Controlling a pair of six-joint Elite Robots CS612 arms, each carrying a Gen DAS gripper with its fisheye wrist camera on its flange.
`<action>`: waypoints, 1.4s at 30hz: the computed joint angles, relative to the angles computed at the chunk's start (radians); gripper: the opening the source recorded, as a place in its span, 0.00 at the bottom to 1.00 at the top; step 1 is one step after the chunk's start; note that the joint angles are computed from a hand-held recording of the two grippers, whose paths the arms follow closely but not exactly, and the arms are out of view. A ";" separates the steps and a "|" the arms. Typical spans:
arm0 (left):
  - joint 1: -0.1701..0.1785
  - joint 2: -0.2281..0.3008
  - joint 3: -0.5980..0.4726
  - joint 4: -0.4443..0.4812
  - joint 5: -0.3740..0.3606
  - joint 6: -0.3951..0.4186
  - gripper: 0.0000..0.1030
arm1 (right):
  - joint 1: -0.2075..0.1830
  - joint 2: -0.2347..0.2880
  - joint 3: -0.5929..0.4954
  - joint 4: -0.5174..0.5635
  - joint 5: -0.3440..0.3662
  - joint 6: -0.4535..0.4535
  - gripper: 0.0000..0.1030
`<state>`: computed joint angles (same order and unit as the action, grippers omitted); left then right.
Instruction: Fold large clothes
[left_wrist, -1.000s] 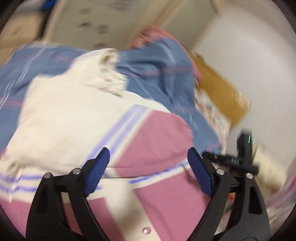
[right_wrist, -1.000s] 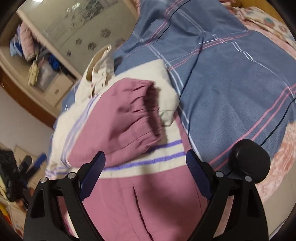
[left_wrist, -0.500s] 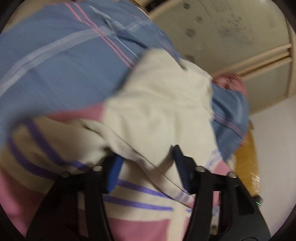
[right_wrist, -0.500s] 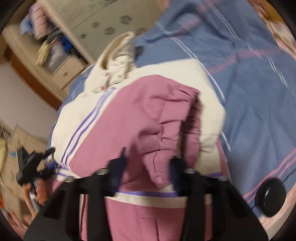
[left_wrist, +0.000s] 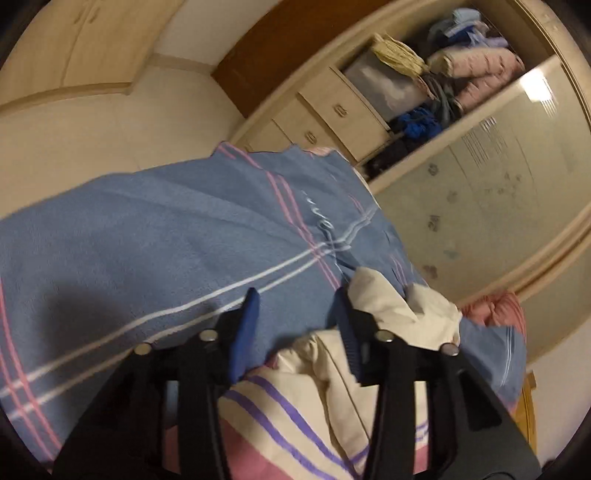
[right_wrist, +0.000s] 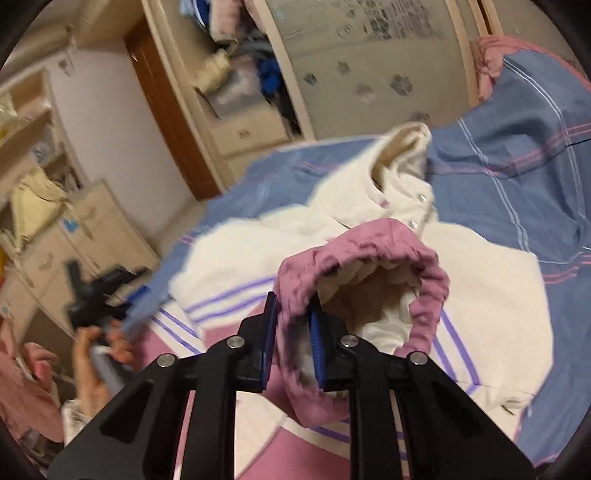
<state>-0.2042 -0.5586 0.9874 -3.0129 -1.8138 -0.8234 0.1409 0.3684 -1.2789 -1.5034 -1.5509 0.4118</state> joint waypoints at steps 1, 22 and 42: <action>0.004 -0.004 0.006 -0.027 -0.031 0.001 0.47 | -0.003 -0.007 0.008 0.054 -0.005 0.028 0.18; -0.107 -0.053 0.005 0.383 -0.251 0.651 0.80 | -0.041 0.063 -0.135 0.307 0.145 0.150 0.81; -0.106 -0.013 -0.022 0.276 -0.187 0.408 0.82 | -0.025 -0.030 0.053 0.138 -0.081 -0.099 0.34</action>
